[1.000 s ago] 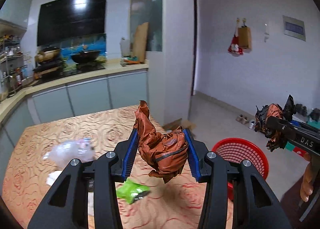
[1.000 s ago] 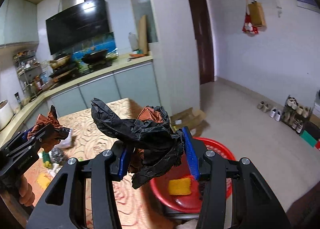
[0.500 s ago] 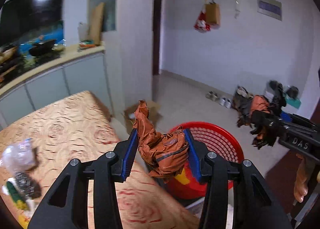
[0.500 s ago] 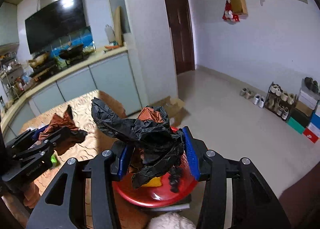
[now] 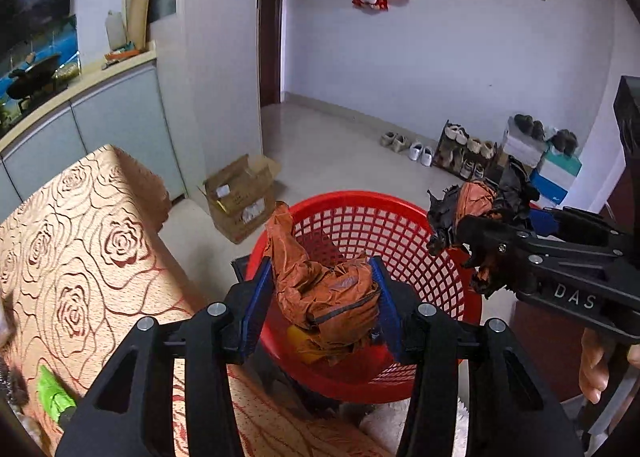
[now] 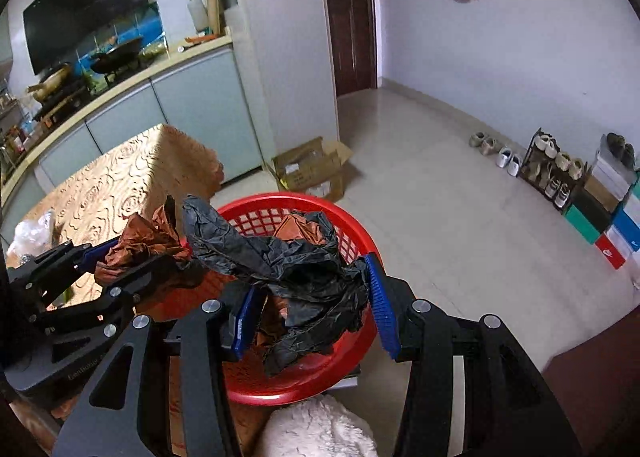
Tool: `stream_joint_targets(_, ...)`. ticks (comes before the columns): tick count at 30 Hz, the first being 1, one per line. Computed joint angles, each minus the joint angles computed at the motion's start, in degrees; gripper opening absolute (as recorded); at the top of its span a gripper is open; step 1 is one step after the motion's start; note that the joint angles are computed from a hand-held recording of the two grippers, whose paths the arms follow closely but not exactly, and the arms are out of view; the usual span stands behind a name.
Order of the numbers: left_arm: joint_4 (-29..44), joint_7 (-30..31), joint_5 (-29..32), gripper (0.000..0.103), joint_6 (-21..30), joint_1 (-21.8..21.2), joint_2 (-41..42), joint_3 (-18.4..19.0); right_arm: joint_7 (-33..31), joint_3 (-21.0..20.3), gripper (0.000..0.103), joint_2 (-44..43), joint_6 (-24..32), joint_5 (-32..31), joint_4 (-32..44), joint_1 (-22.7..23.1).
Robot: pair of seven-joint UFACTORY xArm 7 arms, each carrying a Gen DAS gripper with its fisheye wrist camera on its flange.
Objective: Collect trash
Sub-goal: 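Open both tools to drop the items into the wastebasket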
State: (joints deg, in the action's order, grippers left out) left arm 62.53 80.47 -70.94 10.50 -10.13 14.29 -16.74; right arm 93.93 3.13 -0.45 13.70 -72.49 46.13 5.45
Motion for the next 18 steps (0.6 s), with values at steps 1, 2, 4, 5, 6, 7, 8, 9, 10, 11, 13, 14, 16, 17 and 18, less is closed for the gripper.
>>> stream_joint_targets(1, 0.1, -0.5, 0.3, 0.05, 0.3, 0.0, 0.2, 0.1, -0.6, -0.2, 0.048, 0.4, -0.7, 0.7, 0.0, -0.2)
stream_joint_targets(2, 0.3, -1.0, 0.7, 0.051, 1.0, 0.1, 0.3, 0.3, -1.2, -0.4, 0.048, 0.7, -1.4, 1.3, 0.1, -0.3)
stream_joint_targets(4, 0.6, 0.2, -0.5, 0.055, 1.9, 0.7, 0.3, 0.1, -1.7, -0.7, 0.048, 1.6, -2.3, 2.1, 0.5, -0.3)
stream_joint_targets(5, 0.6, 1.1, -1.1, 0.057, 1.9, 0.8, 0.2, 0.1, -1.8, -0.8, 0.048, 2.0, -2.4, 2.2, 0.7, -0.1)
stream_joint_targets(6, 0.6, 1.6, -1.6, 0.06, 2.0, 0.8, 0.1, 0.2, -1.8, -0.9, 0.049, 2.2, -2.6, 2.2, 0.8, 0.0)
stream_joint_targets(7, 0.6, 2.2, -2.2, 0.062, 2.1, 0.9, -0.1, 0.3, -1.8, -1.1, 0.049, 2.6, -3.0, 2.3, 0.9, 0.1)
stream_joint_targets(8, 0.7, 2.5, -2.7, 0.063, 2.3, 0.8, -0.2, 0.5, -1.7, -1.4, 0.05, 3.0, -3.7, 2.4, 1.1, 0.2)
stream_joint_targets(9, 0.7, 2.8, -3.0, 0.064, 2.6, 0.8, -0.3, 0.7, -1.6, -1.6, 0.05, 3.3, -4.2, 2.4, 1.2, 0.4)
stream_joint_targets(10, 0.8, 2.9, -3.2, 0.066, 2.7, 0.7, -0.3, 1.0, -1.4, -1.8, 0.05, 3.6, -4.4, 2.3, 1.4, 0.5)
stream_joint_targets(11, 0.9, 2.9, -3.3, 0.066, 2.8, 0.6, -0.3, 1.2, -1.4, -2.0, 0.05, 3.9, -4.7, 2.4, 1.6, 0.7)
stream_joint_targets(13, 1.0, 1.5, -2.6, 0.069, 3.3, 0.3, -0.4, 1.8, -2.3, -2.4, 0.053, 4.4, -5.2, 3.5, 1.8, 1.1)
stream_joint_targets(14, 1.1, 1.0, -2.6, 0.069, 3.6, 0.5, -0.5, 2.0, -2.6, -2.6, 0.056, 4.5, -5.4, 3.8, 1.9, 1.2)
stream_joint_targets(16, 1.0, 1.3, -3.8, 0.071, 4.1, 0.9, -1.1, 2.3, -0.9, -3.0, 0.067, 3.9, -4.9, 2.1, 1.8, 1.7)
stream_joint_targets(17, 0.8, 2.1, -4.8, 0.071, 4.1, 1.1, -1.5, 2.4, 0.2, -3.0, 0.068, 3.6, -4.5, 1.0, 1.8, 1.9)
stream_joint_targets(18, 0.6, 2.7, -5.7, 0.072, 4.2, 1.2, -1.9, 2.7, 0.5, -2.9, 0.069, 3.5, -4.3, 0.7, 1.9, 1.9)
